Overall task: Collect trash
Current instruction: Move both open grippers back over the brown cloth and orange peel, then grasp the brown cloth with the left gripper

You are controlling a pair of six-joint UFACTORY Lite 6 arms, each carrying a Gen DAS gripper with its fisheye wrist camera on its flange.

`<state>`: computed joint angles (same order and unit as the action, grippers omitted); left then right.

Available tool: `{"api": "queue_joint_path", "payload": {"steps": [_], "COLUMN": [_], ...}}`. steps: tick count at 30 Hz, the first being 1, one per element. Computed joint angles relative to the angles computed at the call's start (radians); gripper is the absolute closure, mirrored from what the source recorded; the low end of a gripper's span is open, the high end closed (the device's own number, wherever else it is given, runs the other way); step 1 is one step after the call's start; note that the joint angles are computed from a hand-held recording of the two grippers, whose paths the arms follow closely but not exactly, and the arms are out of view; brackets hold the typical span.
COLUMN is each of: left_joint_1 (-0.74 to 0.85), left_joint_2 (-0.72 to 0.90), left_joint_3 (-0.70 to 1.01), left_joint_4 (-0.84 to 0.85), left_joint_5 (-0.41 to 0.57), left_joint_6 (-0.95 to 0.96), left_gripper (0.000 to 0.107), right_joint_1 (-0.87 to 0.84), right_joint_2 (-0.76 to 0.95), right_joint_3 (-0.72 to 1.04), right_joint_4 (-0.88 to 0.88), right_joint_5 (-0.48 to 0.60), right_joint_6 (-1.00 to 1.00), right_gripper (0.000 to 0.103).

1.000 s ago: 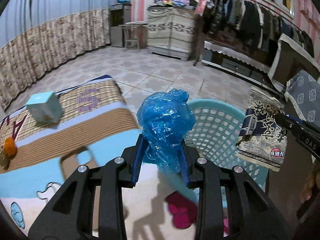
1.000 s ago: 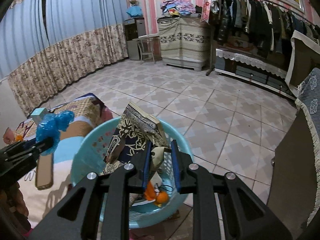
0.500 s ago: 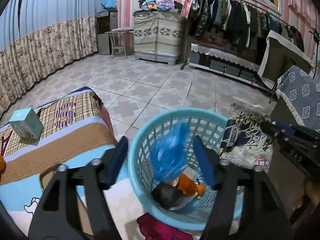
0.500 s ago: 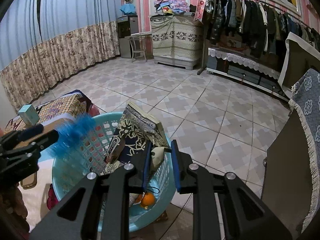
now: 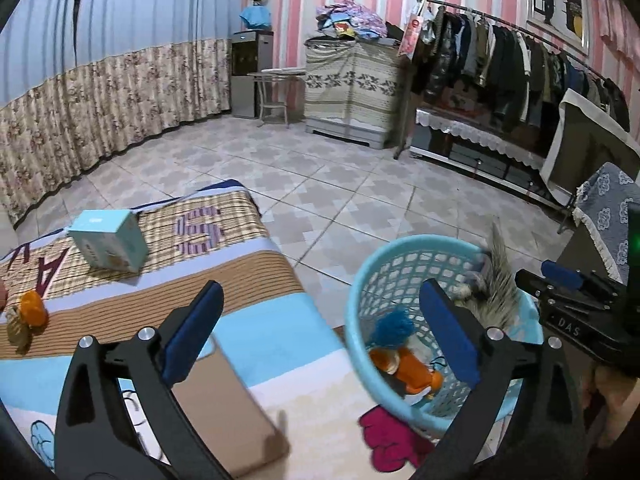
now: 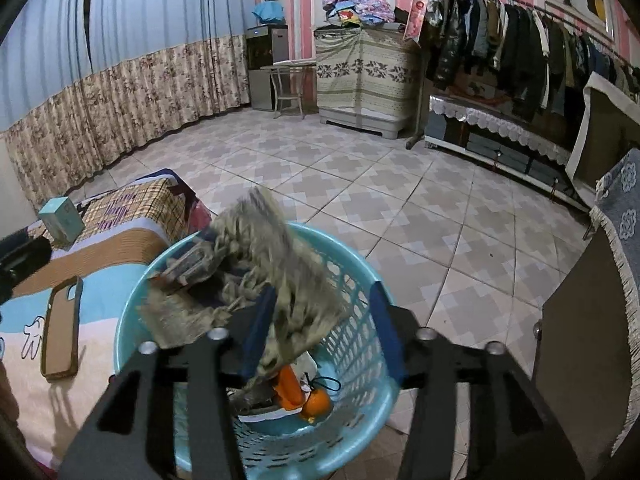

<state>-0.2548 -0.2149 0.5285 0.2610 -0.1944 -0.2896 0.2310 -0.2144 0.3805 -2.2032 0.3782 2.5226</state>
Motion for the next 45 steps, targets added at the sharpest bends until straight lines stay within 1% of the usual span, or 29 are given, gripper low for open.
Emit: {"api": "queue_joint_path", "payload": {"steps": [1,3,6,8,10,12,14,16,19,21,24,26,28,30,33,35,38,41,42,43,44,45], "left_joint_1": [0.012,0.039,0.082,0.119,0.166,0.206,0.283,0.401,0.585,0.722,0.88,0.97,1.04,1.086,1.143,1.158,1.162,1.164,1.167,1.171,1.172,1.174], "left_joint_2": [-0.006,-0.015,-0.033,-0.052,-0.071,-0.092,-0.109,-0.112,-0.063,0.011,0.139,0.238,0.345,0.449,0.649,0.735,0.855,0.938,0.951,0.985,1.003,1.01], "left_joint_3": [-0.003,-0.009,-0.021,-0.032,-0.044,-0.058,-0.069,-0.071,-0.039,0.011,0.106,0.179,0.267,0.362,0.563,0.646,0.765,0.863,0.881,0.931,0.958,0.965], "left_joint_4": [0.018,0.074,0.204,0.31,0.42,0.493,0.625,0.78,0.925,0.976,0.981,0.981,0.979,0.995,1.129,1.185,1.251,1.343,1.391,1.473,1.52,1.528], "left_joint_5": [0.001,-0.001,-0.008,-0.016,-0.031,-0.041,-0.066,-0.118,-0.197,-0.249,-0.297,-0.324,-0.331,-0.321,-0.303,-0.295,-0.266,-0.261,-0.267,-0.29,-0.309,-0.319], "left_joint_6": [-0.01,-0.049,-0.16,-0.254,-0.349,-0.408,-0.504,-0.596,-0.645,-0.618,-0.537,-0.489,-0.443,-0.439,-0.58,-0.642,-0.695,-0.785,-0.834,-0.925,-0.983,-0.998], "left_gripper": [0.012,0.012,0.012,0.011,0.01,0.01,0.01,0.01,0.009,0.009,0.009,0.009,0.009,0.009,0.01,0.01,0.01,0.017,0.024,0.031,0.034,0.035], "right_joint_1": [0.012,0.031,0.07,0.097,0.128,0.183,0.233,0.292,0.406,0.487,0.562,0.608,0.646,0.674,0.697,0.719,0.742,0.747,0.749,0.746,0.744,0.747], "right_joint_2": [0.012,0.023,0.03,0.032,0.033,0.044,0.074,0.117,0.212,0.3,0.413,0.506,0.595,0.673,0.769,0.85,0.922,0.983,0.997,1.01,1.024,1.039], "right_joint_3": [0.006,0.011,0.012,0.017,0.025,0.04,0.079,0.131,0.228,0.318,0.443,0.558,0.672,0.777,0.913,1.027,1.132,1.225,1.246,1.271,1.291,1.314], "right_joint_4": [0.012,0.044,0.117,0.168,0.218,0.275,0.319,0.359,0.414,0.442,0.463,0.5,0.534,0.561,0.63,0.699,0.752,0.812,0.826,0.843,0.854,0.872], "right_joint_5": [0.007,0.026,0.059,0.074,0.09,0.125,0.145,0.17,0.23,0.266,0.282,0.279,0.274,0.263,0.233,0.226,0.235,0.226,0.221,0.209,0.203,0.204], "right_joint_6": [0.001,-0.016,-0.06,-0.089,-0.116,-0.137,-0.152,-0.165,-0.165,-0.153,-0.149,-0.181,-0.216,-0.245,-0.323,-0.412,-0.497,-0.58,-0.596,-0.622,-0.64,-0.663], "right_gripper": [0.045,0.03,0.02,0.016,0.014,0.009,0.008,0.008,0.007,0.007,0.007,0.007,0.007,0.007,0.007,0.007,0.007,0.007,0.007,0.007,0.007,0.007]}}
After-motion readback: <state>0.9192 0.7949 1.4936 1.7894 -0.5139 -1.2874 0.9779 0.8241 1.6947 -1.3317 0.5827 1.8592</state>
